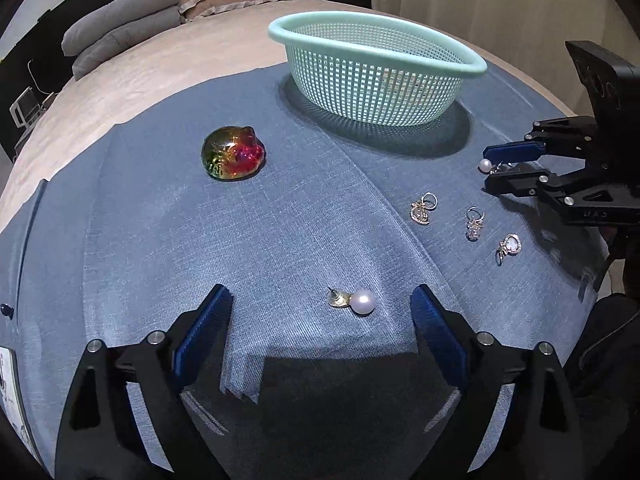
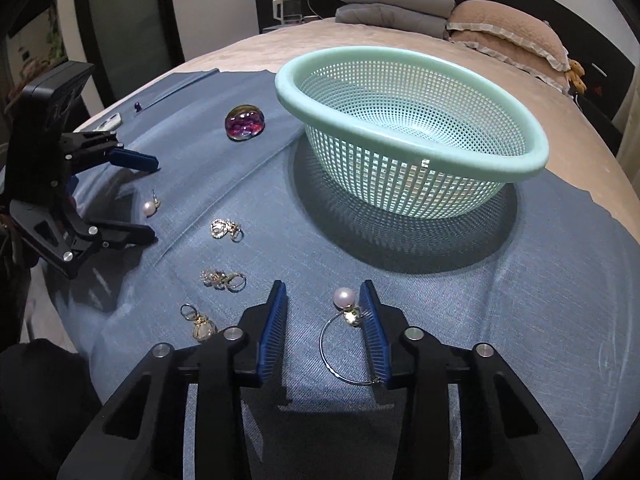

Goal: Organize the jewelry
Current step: 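Grasp the pearl stud earring with the left tool while the right tool grasps a pearl earring, then carry both pearl earrings over the green basket and open both tools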

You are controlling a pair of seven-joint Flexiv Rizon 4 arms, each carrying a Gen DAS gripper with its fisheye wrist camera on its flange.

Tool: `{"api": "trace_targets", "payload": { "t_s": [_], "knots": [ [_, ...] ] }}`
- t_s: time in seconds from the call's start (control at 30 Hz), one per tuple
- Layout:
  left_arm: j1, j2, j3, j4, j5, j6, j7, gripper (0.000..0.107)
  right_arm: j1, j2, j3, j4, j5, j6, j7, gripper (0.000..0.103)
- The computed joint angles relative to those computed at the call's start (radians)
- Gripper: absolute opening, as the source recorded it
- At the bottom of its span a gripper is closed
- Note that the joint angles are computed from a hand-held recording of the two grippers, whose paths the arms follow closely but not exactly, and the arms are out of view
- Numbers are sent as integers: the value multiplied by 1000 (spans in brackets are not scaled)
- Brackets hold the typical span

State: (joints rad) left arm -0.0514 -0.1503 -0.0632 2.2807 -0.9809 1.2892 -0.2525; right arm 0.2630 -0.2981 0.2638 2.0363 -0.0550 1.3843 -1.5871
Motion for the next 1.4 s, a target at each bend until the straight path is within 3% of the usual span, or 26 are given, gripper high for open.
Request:
{"api": "trace_targets", "payload": {
  "t_s": [0.03, 0.13, 0.2, 0.3, 0.37, 0.63, 0.93, 1.07, 1.4],
  "knots": [
    [-1, 5, -4, 2, -10, -9, 8, 76, 2, -3, -4, 0, 0, 1, 6, 11],
    [-1, 23, 8, 1, 15, -69, -4, 47, -24, -10, 27, -9, 44, 7, -20, 11],
    [-3, 33, 15, 0, 23, -111, -14, 20, -17, -9, 19, -7, 41, 15, -16, 11],
    [-13, 41, 25, 4, 55, -110, -39, 17, -25, -1, 32, -9, 57, 4, -28, 11],
    [-13, 49, 31, 6, 74, -125, -56, 9, -29, 11, 39, -9, 68, -7, -39, 11],
    [-17, 106, 59, 25, 182, -134, -121, 9, -10, 101, 27, 23, 88, -18, -56, 11],
    [-37, 195, 90, 4, 175, -168, -76, 9, 27, 218, -32, 66, 7, -20, -15, 11],
    [-45, 198, 91, -47, 179, -165, -74, 9, 28, 253, -56, 59, -47, -17, 15, 11],
    [-50, 144, 66, -189, 191, -172, -70, 9, 24, 243, -64, -42, 15, -66, -87, 11]
  ]
}}
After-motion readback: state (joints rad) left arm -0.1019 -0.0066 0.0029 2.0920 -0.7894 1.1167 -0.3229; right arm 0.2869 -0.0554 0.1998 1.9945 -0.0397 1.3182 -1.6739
